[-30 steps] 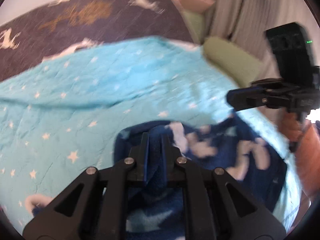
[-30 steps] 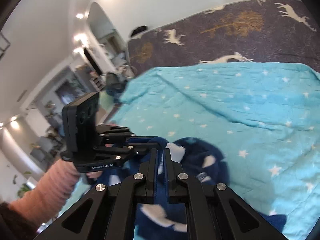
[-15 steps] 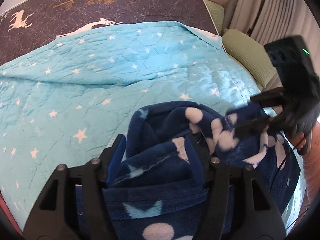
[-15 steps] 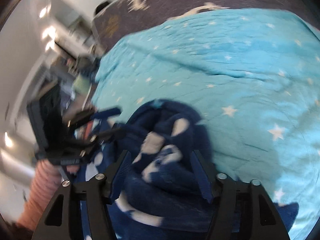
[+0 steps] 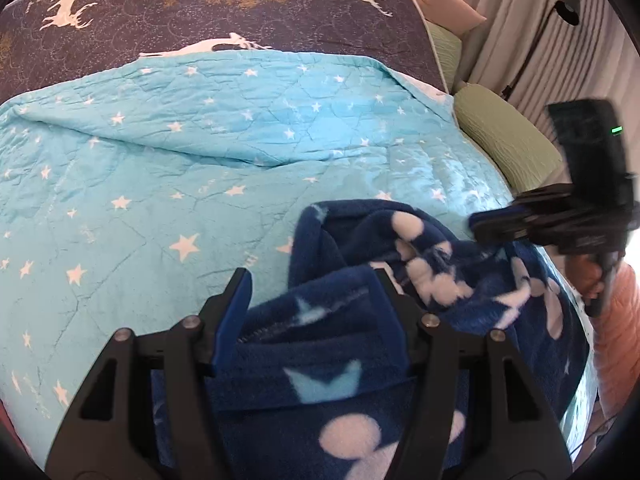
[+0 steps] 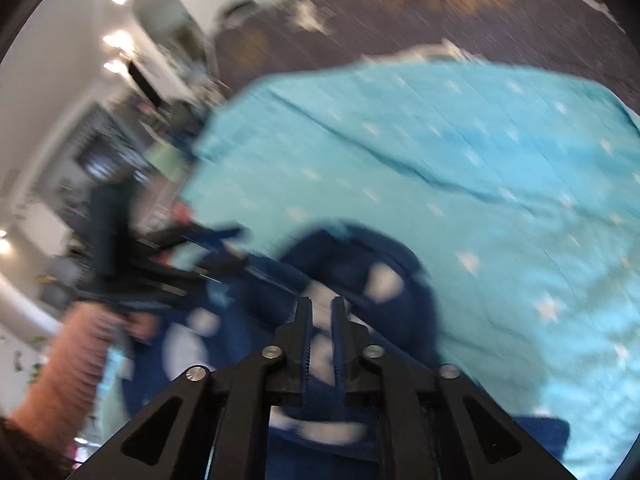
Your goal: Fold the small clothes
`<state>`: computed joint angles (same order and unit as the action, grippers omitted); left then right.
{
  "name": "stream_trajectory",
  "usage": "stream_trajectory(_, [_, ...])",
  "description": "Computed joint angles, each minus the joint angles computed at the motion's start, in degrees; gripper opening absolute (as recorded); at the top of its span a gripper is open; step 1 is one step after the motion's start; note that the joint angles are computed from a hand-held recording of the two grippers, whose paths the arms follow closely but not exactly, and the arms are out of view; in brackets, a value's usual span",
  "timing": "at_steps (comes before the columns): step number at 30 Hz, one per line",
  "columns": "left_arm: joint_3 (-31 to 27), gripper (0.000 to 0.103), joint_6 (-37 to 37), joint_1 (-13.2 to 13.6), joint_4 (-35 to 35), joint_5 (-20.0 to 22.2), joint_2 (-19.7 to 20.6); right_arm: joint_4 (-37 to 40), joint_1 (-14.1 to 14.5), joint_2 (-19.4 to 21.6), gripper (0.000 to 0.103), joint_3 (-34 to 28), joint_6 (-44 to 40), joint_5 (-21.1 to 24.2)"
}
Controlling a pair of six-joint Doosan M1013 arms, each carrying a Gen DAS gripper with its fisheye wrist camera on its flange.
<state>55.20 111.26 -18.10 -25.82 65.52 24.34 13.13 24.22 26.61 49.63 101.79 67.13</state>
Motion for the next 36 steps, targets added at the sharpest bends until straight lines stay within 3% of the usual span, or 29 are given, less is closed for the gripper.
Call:
stream_trajectory(6, [5.2,0.062,9.7,-0.1,-2.8,-0.3,-3.9,1.2,-0.3,-6.5,0.014,9.5,-1.1,-9.9])
stream_trajectory(8, [7.3,0.062,12.7,-0.3,-2.3,-0.9,-5.6,1.6,0.0,-8.6,0.020,11.9,-3.4,-11.4])
stream_trajectory(11, [8.4,0.062,15.9,-0.5,-1.9,0.4,-6.5,1.7,1.0,-9.5,0.026,13.0,-7.6,-9.0])
stream_trajectory(15, [5.6,0.062,16.1,-1.8,-0.6,5.9,-3.9,0.2,2.0,-5.7,0.026,9.3,-5.7,-1.6])
stream_trajectory(17, [4.0,0.062,12.5,-3.3,5.1,2.7,-2.2,-5.2,2.3,-4.1,0.026,7.6,-0.2,-1.6])
stream_trajectory(20, [0.9,0.061,-0.1,-4.3,13.9,-1.8,0.2,-20.9,2.5,-2.2,0.026,5.9,20.9,-3.2])
stream_trajectory(21, [0.0,0.061,-5.2,-4.2,16.0,-3.0,0.7,-23.4,1.9,-1.8,0.028,5.4,25.7,-1.4])
stream_trajectory(23, [0.1,0.061,-11.6,-3.2,16.4,-5.6,0.4,-20.6,1.1,-3.0,0.028,7.5,26.7,-3.6])
stream_trajectory(25, [2.2,0.061,-12.4,-2.0,15.2,-7.8,-1.2,-17.7,0.5,-6.0,0.029,11.9,25.8,-6.9])
stream_trajectory(30, [9.4,0.062,-12.7,0.9,12.9,-9.5,-6.7,-23.3,1.9,-15.2,0.037,23.6,32.7,-14.1])
stream_trajectory(33, [15.3,0.075,-15.9,4.0,8.4,-9.3,-11.2,-26.5,3.6,-20.0,0.043,29.4,37.7,-16.9])
stream_trajectory(36, [21.0,0.080,-16.0,6.2,4.4,-8.7,-15.5,-30.5,6.4,-24.2,0.049,34.2,43.8,-17.1])
